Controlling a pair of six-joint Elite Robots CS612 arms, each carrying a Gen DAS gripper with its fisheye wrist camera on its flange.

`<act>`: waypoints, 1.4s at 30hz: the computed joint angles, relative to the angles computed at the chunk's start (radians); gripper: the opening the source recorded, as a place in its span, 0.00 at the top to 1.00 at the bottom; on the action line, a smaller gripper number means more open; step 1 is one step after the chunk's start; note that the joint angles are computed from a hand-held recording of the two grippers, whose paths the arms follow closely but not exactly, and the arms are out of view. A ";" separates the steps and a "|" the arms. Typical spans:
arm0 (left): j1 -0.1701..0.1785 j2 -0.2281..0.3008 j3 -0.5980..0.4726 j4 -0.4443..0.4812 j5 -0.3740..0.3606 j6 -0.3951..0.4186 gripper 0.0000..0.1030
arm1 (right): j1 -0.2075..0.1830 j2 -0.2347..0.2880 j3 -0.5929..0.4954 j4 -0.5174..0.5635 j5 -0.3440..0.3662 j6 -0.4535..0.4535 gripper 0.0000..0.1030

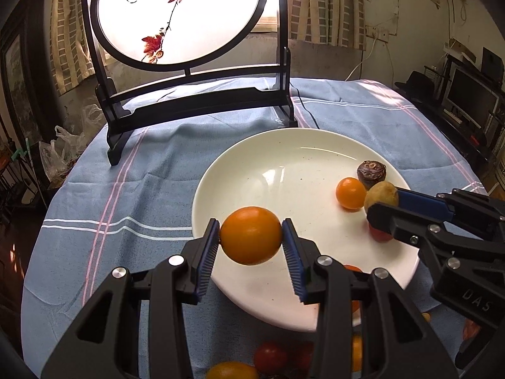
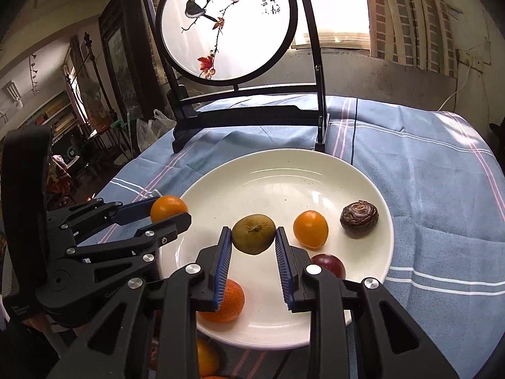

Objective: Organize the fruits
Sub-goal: 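Lower the yellow fruit and orange onto the plate and open both grippers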

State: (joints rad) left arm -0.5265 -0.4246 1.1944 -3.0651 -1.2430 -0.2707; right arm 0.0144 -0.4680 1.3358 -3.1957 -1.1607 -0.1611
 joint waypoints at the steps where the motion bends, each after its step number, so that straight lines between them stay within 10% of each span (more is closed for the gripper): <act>1: 0.001 0.000 0.001 0.000 0.000 -0.002 0.61 | 0.000 0.001 -0.001 -0.001 -0.001 0.003 0.72; 17: 0.003 0.010 -0.020 0.043 -0.030 0.014 0.61 | -0.010 0.001 -0.004 -0.013 -0.004 0.016 0.71; 28: -0.002 0.015 -0.018 0.021 0.003 0.015 0.40 | -0.004 0.003 0.000 -0.021 -0.038 0.002 0.48; 35: -0.005 0.012 -0.006 -0.006 0.014 0.030 0.35 | -0.007 0.010 0.019 -0.186 -0.086 0.109 0.04; 42: -0.010 0.008 0.009 -0.049 0.040 0.059 0.32 | -0.026 0.024 0.033 -0.407 -0.055 0.219 0.04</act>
State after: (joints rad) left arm -0.5366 -0.4167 1.2035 -3.1145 -1.2026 -0.2118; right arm -0.0113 -0.4442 1.3691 -3.6022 -1.2160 0.0583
